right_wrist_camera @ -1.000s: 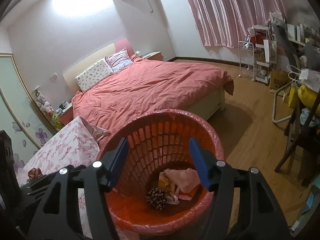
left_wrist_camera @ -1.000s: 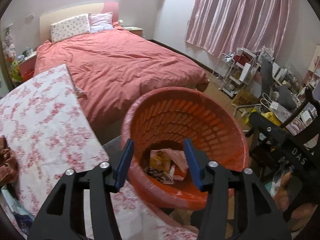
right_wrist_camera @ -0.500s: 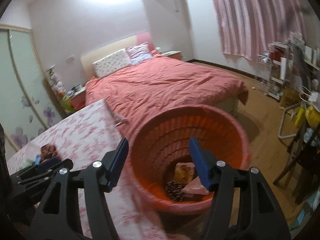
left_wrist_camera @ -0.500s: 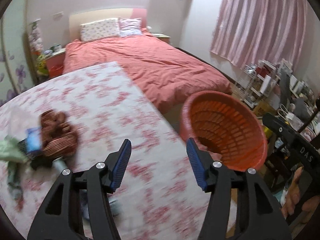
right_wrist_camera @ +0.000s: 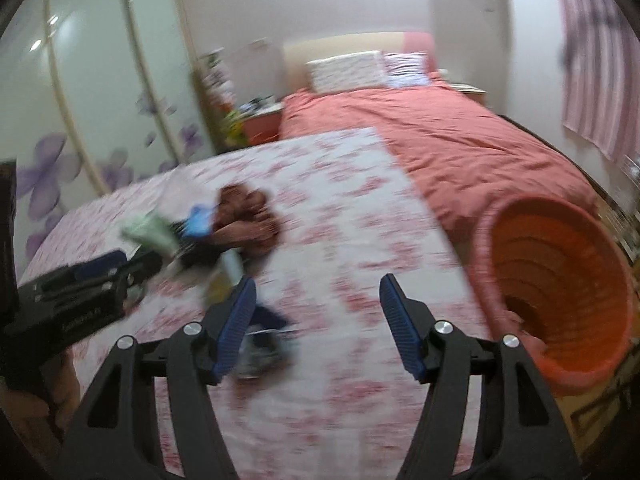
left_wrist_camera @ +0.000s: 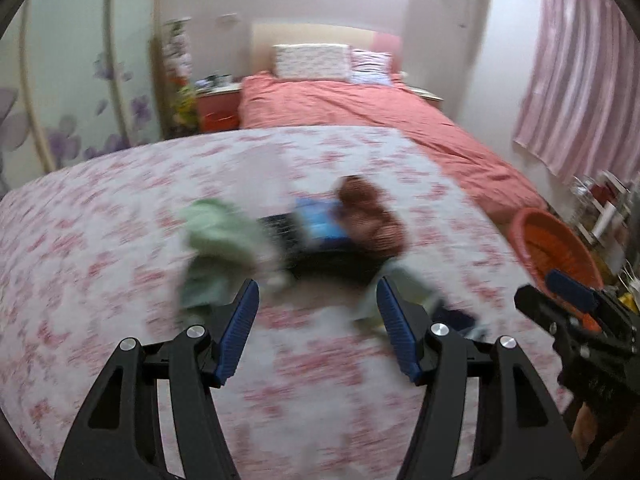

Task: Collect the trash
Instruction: 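Move both tools back over the table toward the remaining trash, then grasp the blue snack bag with the right gripper while the left grasps the green cloth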

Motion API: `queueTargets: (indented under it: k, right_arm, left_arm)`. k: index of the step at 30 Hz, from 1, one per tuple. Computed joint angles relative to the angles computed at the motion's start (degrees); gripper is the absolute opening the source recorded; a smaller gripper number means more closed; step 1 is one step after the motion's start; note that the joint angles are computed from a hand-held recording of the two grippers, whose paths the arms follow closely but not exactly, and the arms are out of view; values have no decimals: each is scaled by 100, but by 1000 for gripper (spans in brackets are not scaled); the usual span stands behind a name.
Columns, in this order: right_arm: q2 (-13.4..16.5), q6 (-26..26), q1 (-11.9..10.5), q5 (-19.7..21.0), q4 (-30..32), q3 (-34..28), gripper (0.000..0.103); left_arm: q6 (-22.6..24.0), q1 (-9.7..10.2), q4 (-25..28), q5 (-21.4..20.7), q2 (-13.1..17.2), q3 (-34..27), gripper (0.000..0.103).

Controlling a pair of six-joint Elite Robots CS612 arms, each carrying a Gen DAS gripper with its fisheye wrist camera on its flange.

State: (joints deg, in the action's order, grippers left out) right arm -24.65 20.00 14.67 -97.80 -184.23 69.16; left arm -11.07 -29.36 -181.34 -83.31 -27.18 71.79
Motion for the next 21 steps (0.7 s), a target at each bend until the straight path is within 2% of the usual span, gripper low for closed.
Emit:
queueTargets:
  k: [7,12,14,16,19,21]
  right_arm:
    - [299,-404,155,15,659,-635,79]
    - [501,-754,229,-175,1262,-1071,82]
    - [552,-888,252,-283,1482,-1178,77]
    - [574,-910,248,-277,1638,-1219,58]
    - [548,-829,218,-201,1611,-1141,50]
    - [525,-774,197,-125,1605,-1099,39]
  left_arm:
    - [-318,188,-63,277,-33,189,61]
    - [-459,271,15,278,-21,212,61]
    - [-492,309,73,223,12,170,61]
    - [-519,323,132,172,30,150,61]
    - [-511,335,223,111,68,85,61]
    - [-517,346,284,42,94,35,61]
